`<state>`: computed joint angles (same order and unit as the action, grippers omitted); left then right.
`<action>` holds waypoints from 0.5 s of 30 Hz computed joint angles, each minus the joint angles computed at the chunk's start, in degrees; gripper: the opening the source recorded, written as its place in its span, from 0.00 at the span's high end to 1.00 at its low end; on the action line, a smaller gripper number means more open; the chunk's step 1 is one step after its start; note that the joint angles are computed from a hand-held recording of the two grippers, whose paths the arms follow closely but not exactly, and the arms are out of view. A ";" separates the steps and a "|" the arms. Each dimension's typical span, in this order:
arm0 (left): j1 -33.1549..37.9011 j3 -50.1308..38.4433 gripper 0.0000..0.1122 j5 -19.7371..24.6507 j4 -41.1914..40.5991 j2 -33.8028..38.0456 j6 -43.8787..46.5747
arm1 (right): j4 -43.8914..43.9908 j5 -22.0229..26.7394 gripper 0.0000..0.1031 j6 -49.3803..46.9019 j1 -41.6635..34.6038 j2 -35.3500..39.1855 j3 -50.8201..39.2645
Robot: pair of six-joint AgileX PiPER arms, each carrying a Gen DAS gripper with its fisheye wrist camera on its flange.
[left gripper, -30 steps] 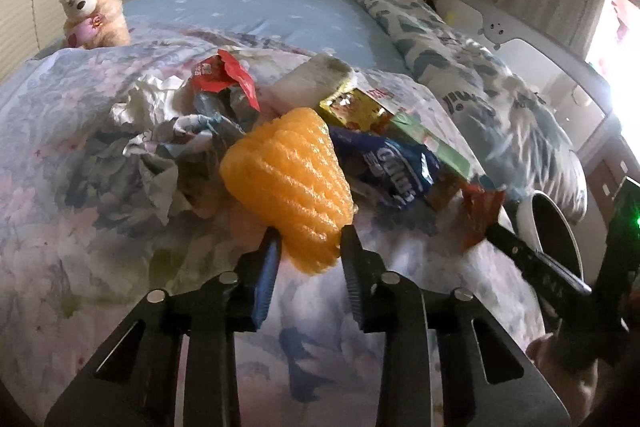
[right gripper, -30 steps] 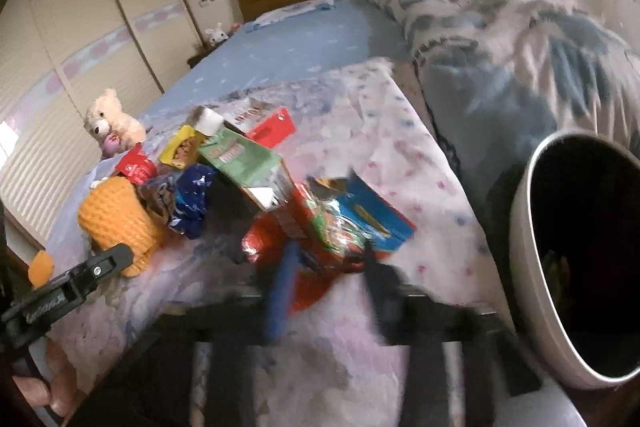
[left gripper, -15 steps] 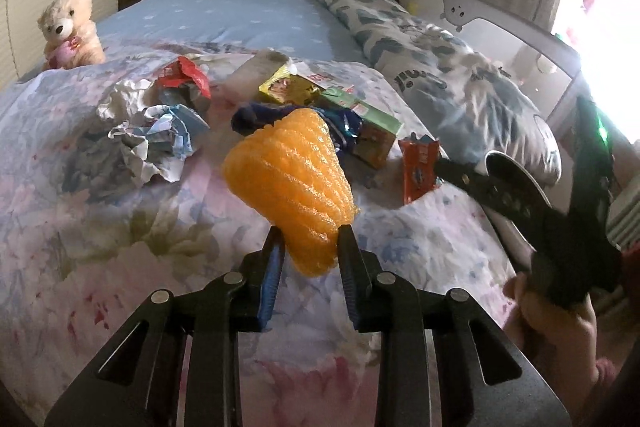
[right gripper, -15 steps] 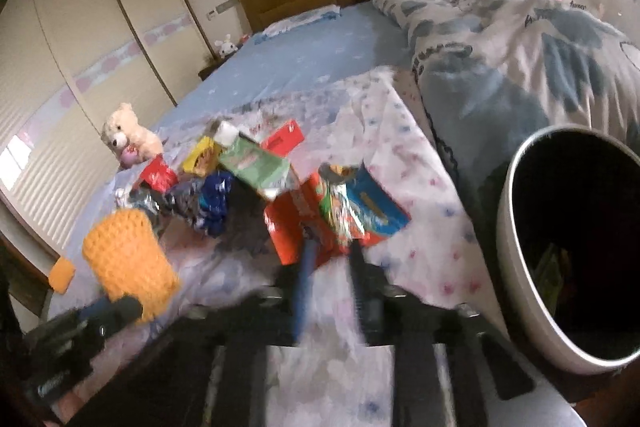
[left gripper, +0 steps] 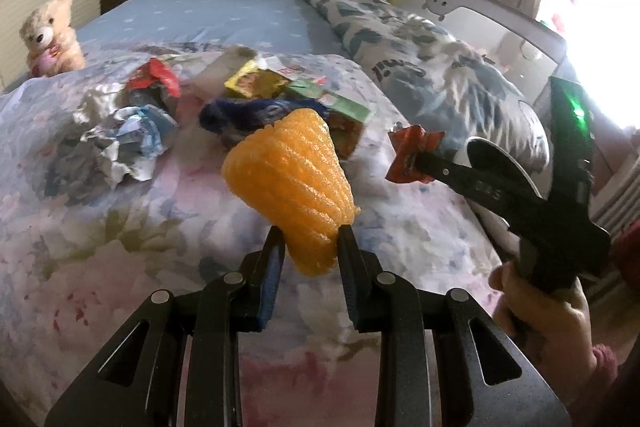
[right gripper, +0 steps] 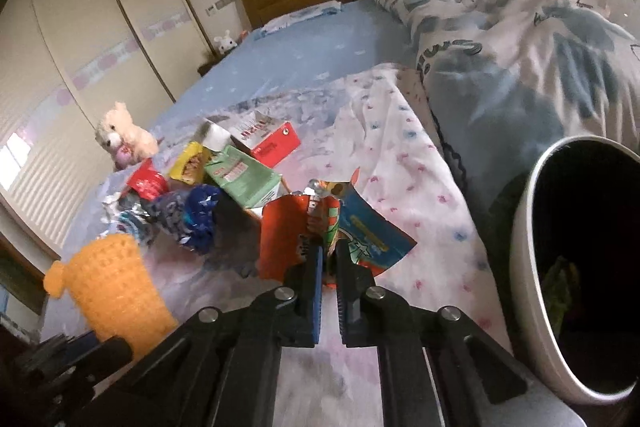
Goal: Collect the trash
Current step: 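Carry the orange net and red bag to the bin and release both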
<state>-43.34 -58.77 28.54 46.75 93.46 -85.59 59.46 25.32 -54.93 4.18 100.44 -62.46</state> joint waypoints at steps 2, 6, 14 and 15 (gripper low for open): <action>-0.70 -1.19 0.77 -0.13 -0.79 0.81 1.09 | 1.97 1.25 0.95 -1.92 -1.53 -1.95 1.90; -2.50 -4.53 0.77 0.19 -2.62 2.96 4.04 | 4.34 4.09 0.95 -4.68 -5.69 -5.42 5.33; -6.20 -12.49 0.77 1.57 -6.27 7.68 10.61 | 5.36 9.68 0.95 -7.42 -14.79 -10.98 9.48; -6.62 -13.50 0.77 1.85 -6.70 8.26 11.41 | 5.58 10.11 0.95 -7.79 -15.76 -11.53 9.91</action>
